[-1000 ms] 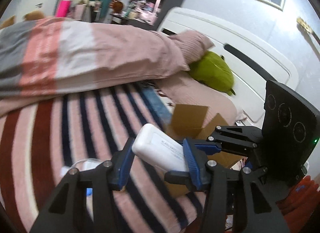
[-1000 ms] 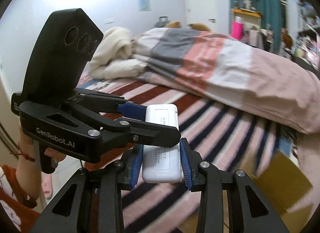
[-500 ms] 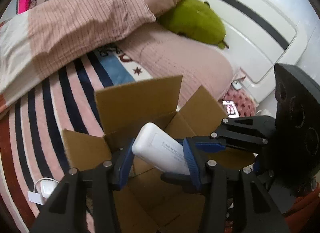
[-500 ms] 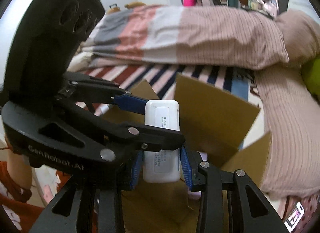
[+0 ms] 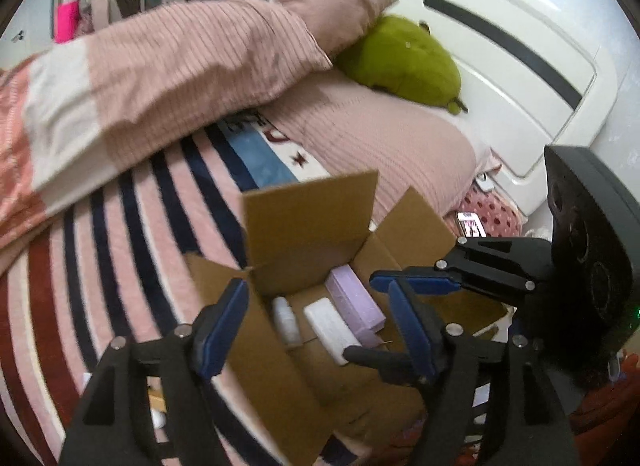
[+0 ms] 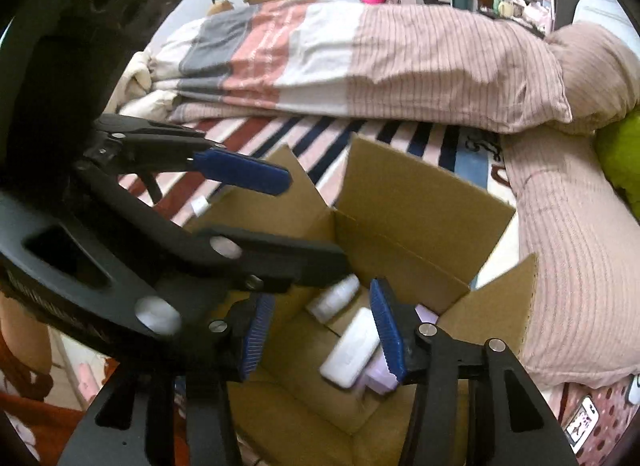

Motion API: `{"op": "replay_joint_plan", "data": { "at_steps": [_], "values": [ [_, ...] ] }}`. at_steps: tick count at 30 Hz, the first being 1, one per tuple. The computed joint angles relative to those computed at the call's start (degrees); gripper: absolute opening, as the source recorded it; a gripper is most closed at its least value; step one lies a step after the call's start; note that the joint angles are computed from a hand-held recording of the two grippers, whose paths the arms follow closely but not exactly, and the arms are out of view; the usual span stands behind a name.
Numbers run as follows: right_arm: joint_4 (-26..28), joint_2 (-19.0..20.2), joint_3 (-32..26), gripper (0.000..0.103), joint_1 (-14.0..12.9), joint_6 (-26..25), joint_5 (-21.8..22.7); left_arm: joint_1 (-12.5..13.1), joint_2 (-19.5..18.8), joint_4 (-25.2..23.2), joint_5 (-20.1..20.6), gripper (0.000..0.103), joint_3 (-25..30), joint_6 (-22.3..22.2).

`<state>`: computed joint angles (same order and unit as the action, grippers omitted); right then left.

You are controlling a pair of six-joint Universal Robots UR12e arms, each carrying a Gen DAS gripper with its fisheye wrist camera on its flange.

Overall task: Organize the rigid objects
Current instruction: 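Carry the white power bank with the right gripper into the box and release, then return the right gripper and grasp the blue-and-white contact lens case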

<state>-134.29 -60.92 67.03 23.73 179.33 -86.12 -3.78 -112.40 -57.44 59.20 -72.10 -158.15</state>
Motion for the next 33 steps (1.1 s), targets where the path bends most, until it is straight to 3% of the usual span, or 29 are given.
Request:
{"op": "replay_joint_plan", "data": {
  "at_steps": [9, 16, 23, 29, 33],
  "values": [
    [-4.57, 2.66, -4.58, 0.045, 3.16, -3.55, 5.50, 6.37, 5.99, 14.67, 1.19, 0.078, -9.47, -6.96],
    [-0.25, 9.17, -13.31, 0.045, 6.17, -7.14, 11.69, 12.02, 8.22, 22.79, 2.38, 0.080, -17.00, -11.08],
    [8.29, 15.45, -20.03, 0.045, 7.55, -7.38, 12.63, 15.56, 8.65, 24.51, 4.51, 0.080, -22.37, -13.66],
    [11.76, 19.42, -22.77, 0.045, 7.63, -4.97, 8.81, 17.12, 8.28, 23.58, 4.33, 0.080, -24.63, -14.99],
    [12.20, 21.36, -24.32, 0.044, 7.75, -6.51, 5.31, 17.42, 8.21, 23.42, 4.06, 0.080, -25.16, -15.17]
  ]
}}
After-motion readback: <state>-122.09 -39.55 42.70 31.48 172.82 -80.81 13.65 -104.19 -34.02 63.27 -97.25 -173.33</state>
